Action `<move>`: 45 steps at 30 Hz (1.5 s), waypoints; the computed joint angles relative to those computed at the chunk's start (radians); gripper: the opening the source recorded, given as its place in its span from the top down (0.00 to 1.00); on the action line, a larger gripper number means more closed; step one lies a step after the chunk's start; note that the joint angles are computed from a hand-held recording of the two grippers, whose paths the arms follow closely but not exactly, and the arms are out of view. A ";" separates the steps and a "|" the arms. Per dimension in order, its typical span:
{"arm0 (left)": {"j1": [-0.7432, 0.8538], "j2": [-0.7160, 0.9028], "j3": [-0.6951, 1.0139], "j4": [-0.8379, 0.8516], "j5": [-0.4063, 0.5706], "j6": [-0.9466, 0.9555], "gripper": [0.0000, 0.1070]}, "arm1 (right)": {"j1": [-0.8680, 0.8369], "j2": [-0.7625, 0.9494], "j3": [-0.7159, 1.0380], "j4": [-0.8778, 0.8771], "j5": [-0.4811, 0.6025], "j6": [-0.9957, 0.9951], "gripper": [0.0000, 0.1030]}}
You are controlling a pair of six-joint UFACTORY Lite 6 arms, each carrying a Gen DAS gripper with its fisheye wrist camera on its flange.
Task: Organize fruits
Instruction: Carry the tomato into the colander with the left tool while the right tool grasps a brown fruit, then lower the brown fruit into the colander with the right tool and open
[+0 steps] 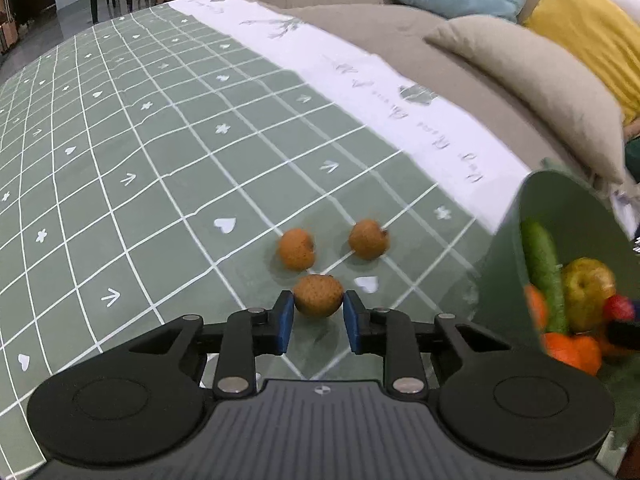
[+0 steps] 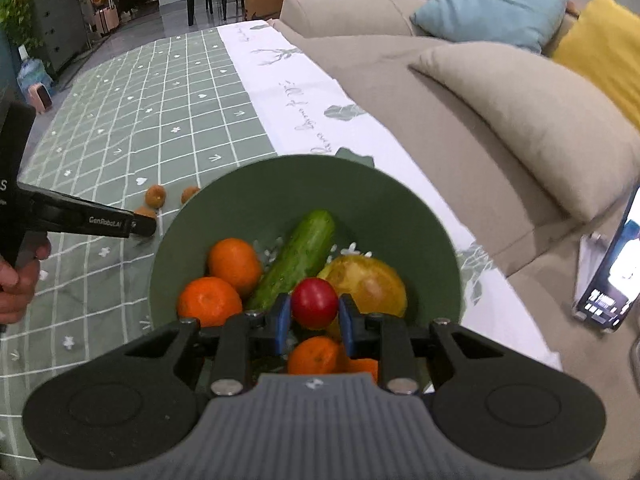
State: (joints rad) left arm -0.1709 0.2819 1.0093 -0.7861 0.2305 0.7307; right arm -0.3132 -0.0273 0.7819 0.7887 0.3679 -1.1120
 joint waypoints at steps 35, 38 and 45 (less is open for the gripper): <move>-0.311 -0.191 0.080 0.263 0.333 -0.374 0.72 | -0.233 0.012 0.028 0.141 0.272 -0.198 0.67; -0.333 -0.158 0.101 0.266 0.356 -0.394 0.72 | -0.303 0.022 0.046 0.175 0.335 -0.213 0.67; -0.400 -0.060 0.153 0.321 0.363 -0.461 0.72 | -0.367 0.043 0.047 0.221 0.377 -0.242 0.68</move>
State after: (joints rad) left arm -0.5709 0.2215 1.1620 -0.4650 0.5940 0.2692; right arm -0.6802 0.0162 0.8287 1.0094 0.7450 -1.3537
